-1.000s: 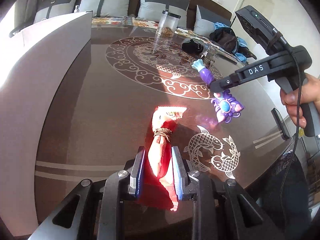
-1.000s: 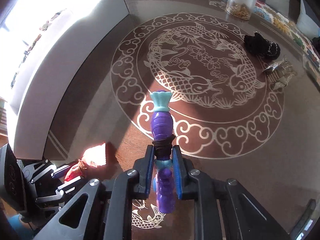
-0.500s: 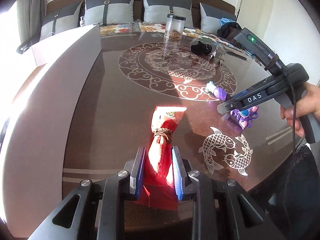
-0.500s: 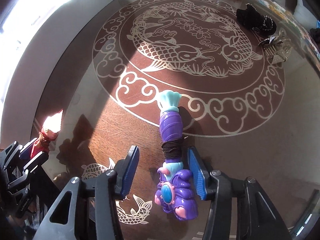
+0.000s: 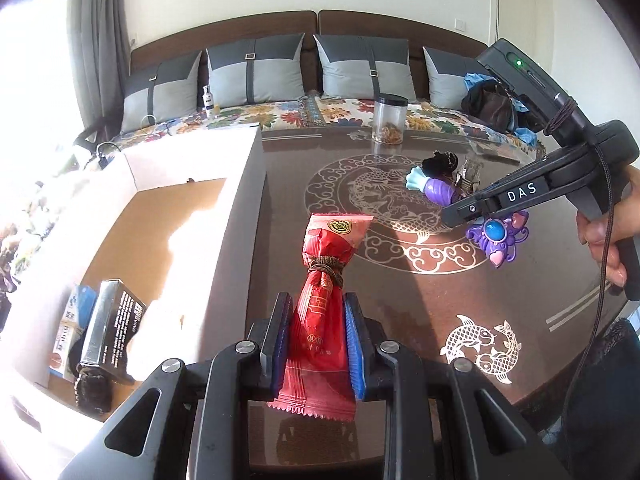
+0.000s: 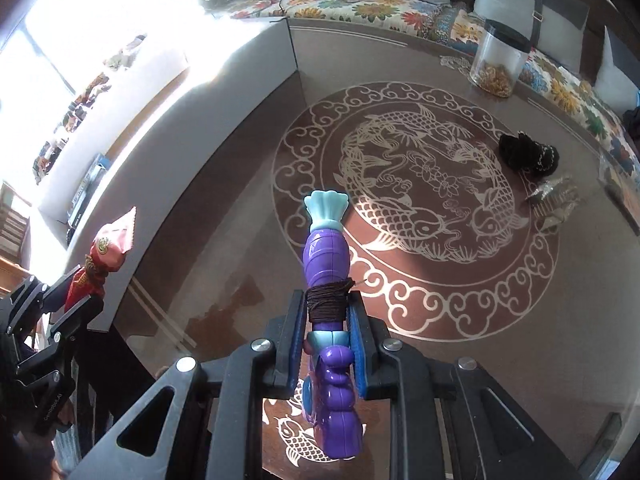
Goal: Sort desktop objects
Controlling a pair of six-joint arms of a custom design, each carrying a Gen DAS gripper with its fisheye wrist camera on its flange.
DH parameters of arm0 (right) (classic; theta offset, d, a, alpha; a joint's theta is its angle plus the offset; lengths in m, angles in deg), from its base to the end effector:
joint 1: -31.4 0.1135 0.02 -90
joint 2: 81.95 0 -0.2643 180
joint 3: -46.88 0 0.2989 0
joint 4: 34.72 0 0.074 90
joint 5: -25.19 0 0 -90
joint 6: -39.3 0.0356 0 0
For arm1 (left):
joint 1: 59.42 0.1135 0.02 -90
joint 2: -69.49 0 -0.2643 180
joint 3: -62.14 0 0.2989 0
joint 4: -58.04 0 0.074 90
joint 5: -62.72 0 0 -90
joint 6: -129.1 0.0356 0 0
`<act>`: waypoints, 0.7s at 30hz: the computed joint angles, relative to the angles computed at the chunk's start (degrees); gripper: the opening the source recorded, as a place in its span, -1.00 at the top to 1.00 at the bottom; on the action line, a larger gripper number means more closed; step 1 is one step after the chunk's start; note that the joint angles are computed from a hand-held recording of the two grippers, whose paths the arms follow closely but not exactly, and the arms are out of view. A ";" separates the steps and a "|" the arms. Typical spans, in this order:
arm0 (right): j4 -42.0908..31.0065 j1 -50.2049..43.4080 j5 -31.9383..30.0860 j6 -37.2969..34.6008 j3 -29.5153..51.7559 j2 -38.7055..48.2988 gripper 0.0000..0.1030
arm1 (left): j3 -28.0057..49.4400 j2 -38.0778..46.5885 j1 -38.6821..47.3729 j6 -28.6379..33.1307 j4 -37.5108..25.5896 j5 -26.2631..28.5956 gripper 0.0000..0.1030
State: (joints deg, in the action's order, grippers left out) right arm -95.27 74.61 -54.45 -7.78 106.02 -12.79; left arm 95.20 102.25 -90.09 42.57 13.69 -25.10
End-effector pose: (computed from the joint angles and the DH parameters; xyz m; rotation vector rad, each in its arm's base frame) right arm 0.1914 0.1710 0.2057 0.0360 2.7686 0.1403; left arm 0.1502 -0.0906 0.1819 0.7097 2.2465 -0.2784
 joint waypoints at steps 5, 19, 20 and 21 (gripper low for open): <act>6.30 3.82 0.14 -1.44 11.86 12.10 0.60 | 1.57 0.03 12.70 6.95 -0.62 4.78 0.52; 11.53 9.62 -0.98 -6.84 51.07 48.06 0.59 | 10.53 30.16 46.62 16.91 8.76 20.23 0.52; 10.60 9.81 -1.07 -7.12 53.83 50.57 0.59 | 11.36 32.60 46.77 16.65 9.13 20.05 0.52; 9.82 9.89 -1.16 -7.20 55.91 52.68 0.59 | 12.30 35.04 46.75 16.53 8.92 19.92 0.51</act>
State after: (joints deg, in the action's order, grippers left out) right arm -85.44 84.49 -55.62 -14.97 161.93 39.90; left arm 107.50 137.29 -43.34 59.10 22.61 -5.18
